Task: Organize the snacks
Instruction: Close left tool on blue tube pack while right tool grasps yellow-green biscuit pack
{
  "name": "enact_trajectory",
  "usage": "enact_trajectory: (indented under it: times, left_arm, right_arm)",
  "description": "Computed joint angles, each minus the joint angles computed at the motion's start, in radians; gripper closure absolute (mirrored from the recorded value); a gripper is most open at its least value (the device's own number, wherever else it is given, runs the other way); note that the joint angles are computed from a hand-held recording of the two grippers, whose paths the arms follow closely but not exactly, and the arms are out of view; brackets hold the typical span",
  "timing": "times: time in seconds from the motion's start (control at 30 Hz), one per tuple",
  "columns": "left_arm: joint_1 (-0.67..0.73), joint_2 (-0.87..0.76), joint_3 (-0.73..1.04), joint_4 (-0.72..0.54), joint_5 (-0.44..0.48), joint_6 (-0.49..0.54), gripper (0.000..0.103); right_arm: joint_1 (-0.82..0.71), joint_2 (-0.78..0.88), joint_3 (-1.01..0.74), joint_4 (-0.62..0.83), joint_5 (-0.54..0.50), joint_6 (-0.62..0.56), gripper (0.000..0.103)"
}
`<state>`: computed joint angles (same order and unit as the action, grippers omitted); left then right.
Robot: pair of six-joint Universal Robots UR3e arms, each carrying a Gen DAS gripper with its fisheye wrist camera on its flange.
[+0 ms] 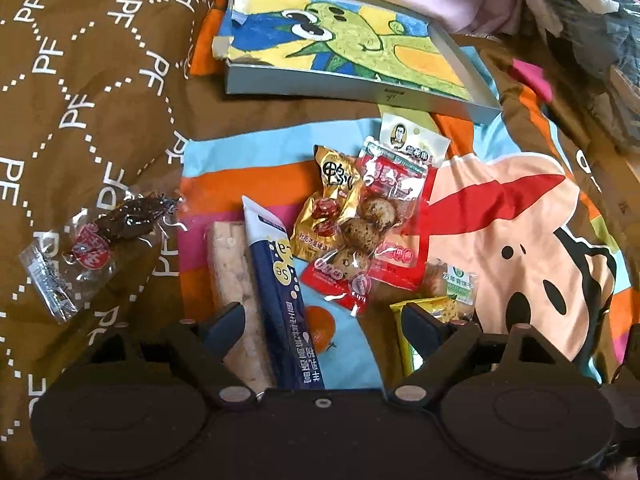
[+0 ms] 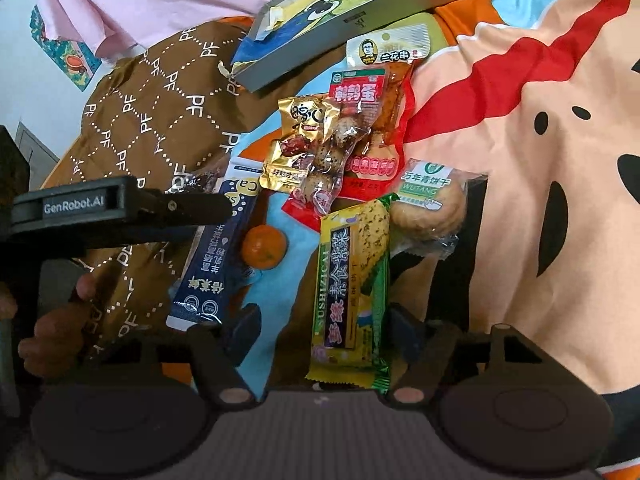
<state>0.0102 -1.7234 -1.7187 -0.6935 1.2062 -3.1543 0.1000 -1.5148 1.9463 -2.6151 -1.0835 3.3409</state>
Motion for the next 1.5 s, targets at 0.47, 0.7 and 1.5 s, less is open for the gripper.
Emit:
enact_trajectory:
  times: [0.47, 0.7, 1.5]
  left_arm:
    - [0.024, -0.002, -0.019, 0.001, -0.092, 0.018, 0.029]
    - [0.009, -0.014, -0.037, 0.060, -0.085, -0.025, 0.035]
    - [-0.091, -0.115, 0.056, -0.040, 0.051, -0.043, 0.063]
  right_arm:
    - [0.014, -0.010, 0.008, -0.038, -0.001, -0.013, 0.040]
    - [0.025, -0.008, 0.002, -0.041, 0.001, -0.024, 0.039]
    - [0.098, 0.020, -0.033, -0.013, -0.125, -0.061, 0.039]
